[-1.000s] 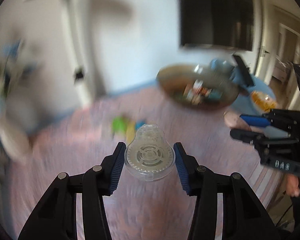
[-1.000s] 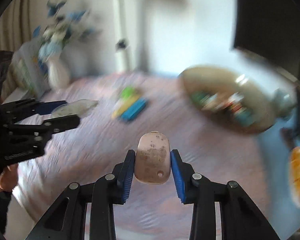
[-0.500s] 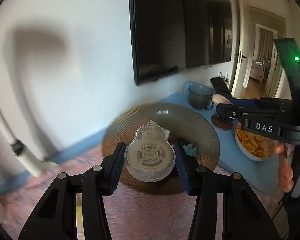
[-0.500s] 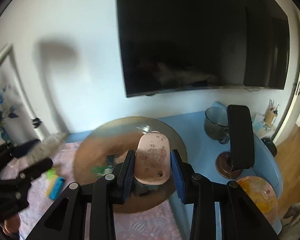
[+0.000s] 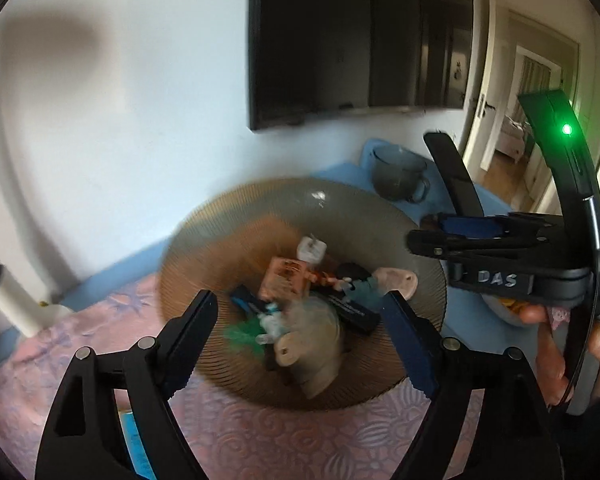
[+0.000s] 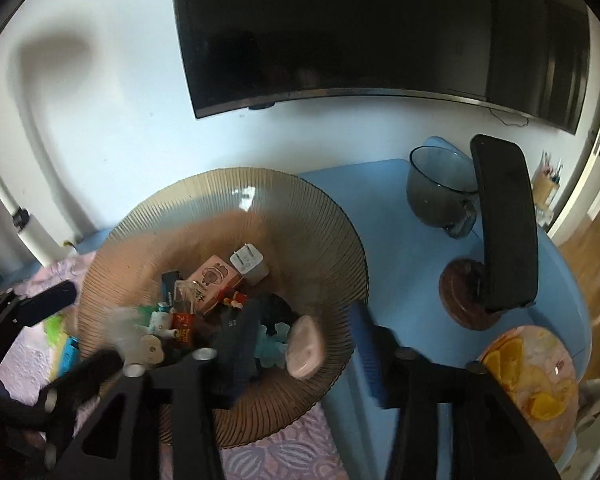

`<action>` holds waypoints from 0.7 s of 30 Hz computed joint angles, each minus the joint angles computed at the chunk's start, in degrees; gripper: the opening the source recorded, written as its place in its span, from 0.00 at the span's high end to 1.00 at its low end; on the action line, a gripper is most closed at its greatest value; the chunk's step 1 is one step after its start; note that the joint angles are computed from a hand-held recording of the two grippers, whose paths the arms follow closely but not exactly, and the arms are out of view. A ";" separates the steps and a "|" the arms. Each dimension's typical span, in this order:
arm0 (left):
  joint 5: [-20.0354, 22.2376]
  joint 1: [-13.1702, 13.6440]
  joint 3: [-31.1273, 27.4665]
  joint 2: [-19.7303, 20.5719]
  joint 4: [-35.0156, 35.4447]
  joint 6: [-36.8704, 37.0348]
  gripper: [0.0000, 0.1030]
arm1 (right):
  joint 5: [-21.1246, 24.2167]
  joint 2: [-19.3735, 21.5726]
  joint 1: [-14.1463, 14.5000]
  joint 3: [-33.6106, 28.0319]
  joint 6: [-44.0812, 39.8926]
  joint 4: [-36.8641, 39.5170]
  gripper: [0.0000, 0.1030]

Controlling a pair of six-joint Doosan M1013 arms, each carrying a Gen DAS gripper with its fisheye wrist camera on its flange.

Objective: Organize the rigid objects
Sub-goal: 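Lower the dispenser and pink case into the amber bowl, open both tools, then move both open tools back toward the lighters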

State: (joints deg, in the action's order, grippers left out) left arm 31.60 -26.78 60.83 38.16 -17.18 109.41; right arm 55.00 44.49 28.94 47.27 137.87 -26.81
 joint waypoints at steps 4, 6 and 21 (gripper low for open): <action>-3.19 1.27 4.62 -3.88 1.31 -1.07 0.20 | -2.45 -2.02 0.59 2.58 1.47 -1.20 0.42; -4.84 1.99 7.05 -5.94 2.48 -2.99 0.20 | -3.96 -3.03 1.00 3.68 1.54 -0.41 0.42; -14.86 9.40 28.25 -17.95 29.35 -42.93 0.19 | -14.86 -2.37 8.90 4.78 -8.50 4.00 0.14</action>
State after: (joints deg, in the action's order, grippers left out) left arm 16.74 -17.38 89.07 20.21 12.16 66.48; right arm 40.14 42.12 37.84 52.05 129.37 -22.81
